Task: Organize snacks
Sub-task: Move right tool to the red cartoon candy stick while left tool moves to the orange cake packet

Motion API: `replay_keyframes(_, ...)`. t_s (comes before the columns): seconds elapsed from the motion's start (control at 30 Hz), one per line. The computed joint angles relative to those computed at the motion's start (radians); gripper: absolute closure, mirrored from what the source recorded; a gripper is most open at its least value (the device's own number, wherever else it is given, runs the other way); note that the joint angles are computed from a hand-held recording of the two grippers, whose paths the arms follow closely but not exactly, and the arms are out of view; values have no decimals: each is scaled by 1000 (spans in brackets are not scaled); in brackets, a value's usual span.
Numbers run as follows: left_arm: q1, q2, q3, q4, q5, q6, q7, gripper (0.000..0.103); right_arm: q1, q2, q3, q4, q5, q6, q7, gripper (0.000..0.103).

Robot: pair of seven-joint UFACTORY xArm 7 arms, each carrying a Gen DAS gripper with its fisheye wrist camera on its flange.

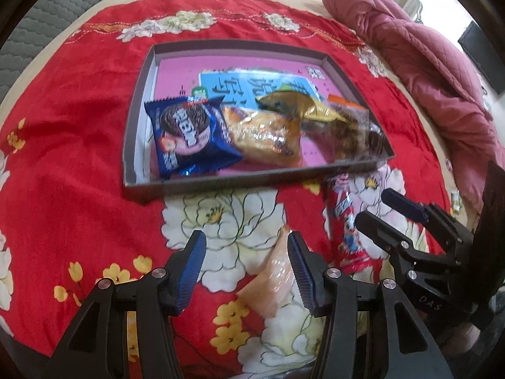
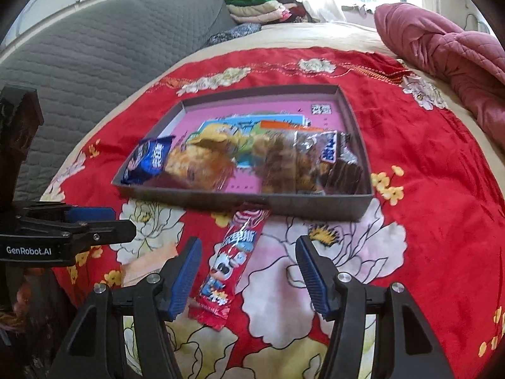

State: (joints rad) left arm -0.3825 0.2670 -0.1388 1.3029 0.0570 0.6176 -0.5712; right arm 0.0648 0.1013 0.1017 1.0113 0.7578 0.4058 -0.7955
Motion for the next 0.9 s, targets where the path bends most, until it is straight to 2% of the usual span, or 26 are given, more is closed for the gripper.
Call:
replay_keyframes(0.57, 3, 31, -29, -9, -95, 18, 115, 48, 9, 58, 22, 11, -122, 1, 62, 43)
replay_keyframes(0.73, 0, 39, -34, -5, -114, 13, 137, 48, 0, 67, 31, 6, -130, -21, 51, 54)
replay_keyframes(0.9, -14, 56, -35, 3, -110, 19, 148, 48, -35, 79, 34, 29, -57, 16, 24, 63)
